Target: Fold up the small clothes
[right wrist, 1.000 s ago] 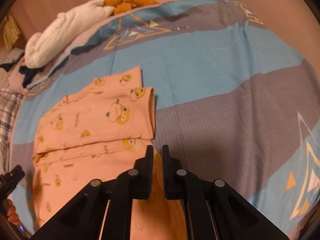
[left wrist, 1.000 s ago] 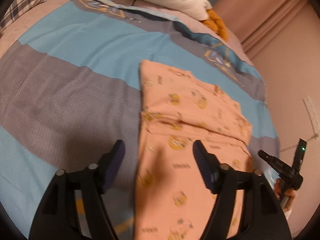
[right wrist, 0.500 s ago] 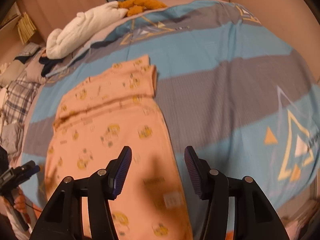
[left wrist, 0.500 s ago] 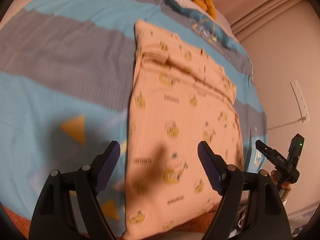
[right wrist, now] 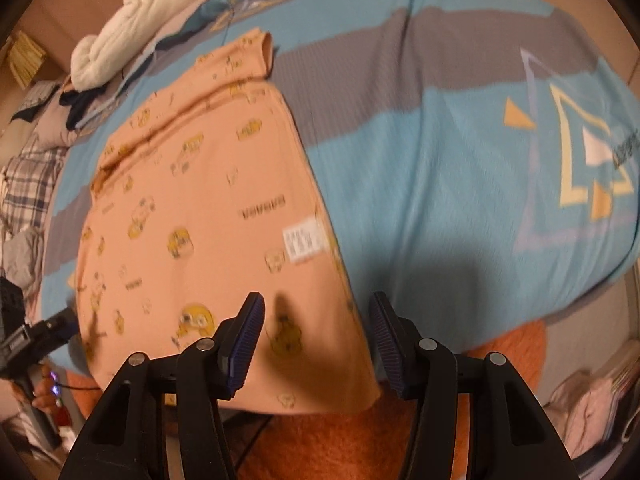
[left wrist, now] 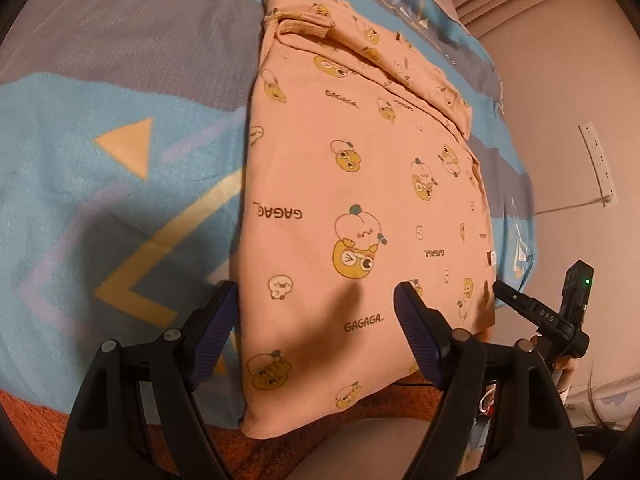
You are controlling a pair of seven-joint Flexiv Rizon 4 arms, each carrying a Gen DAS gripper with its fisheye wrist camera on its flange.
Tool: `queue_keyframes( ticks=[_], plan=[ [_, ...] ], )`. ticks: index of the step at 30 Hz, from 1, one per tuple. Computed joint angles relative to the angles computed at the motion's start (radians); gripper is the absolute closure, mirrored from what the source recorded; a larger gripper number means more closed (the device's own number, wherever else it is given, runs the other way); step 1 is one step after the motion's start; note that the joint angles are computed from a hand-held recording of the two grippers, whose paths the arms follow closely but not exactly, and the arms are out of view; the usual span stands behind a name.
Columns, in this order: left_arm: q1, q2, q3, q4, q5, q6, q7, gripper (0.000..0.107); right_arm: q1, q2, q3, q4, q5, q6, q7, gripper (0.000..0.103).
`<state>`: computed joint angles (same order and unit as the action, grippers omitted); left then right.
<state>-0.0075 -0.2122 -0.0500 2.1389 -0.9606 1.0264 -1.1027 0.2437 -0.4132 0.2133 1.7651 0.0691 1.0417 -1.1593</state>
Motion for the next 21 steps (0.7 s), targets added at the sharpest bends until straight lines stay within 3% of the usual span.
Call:
queue_keyframes(
  ticks=[11,14,18,20,21],
  plan=[
    [-0.005,0.046,0.013,0.060,-0.108,-0.122,0.050,0.028,-0.005,0.022,0.018,0.018,0.042,-0.091,-0.031,0.049],
    [-0.003,0.055,0.024,0.066,-0.108,-0.173,0.029,0.033,-0.010,0.024,0.023,0.014,0.066,-0.124,-0.047,0.057],
    [-0.004,0.065,0.037,0.074,-0.072,-0.210,0.013,0.047,0.001,0.021,0.016,0.008,0.053,-0.150,-0.069,0.072],
    [-0.004,0.068,0.038,0.077,-0.068,-0.219,0.014,0.059,0.001,0.020,0.019,0.001,0.060,-0.156,-0.085,0.083],
    [0.000,0.064,0.038,0.076,-0.078,-0.241,0.016,0.072,0.000,0.019,0.021,-0.002,0.065,-0.156,-0.094,0.088]
  ],
)
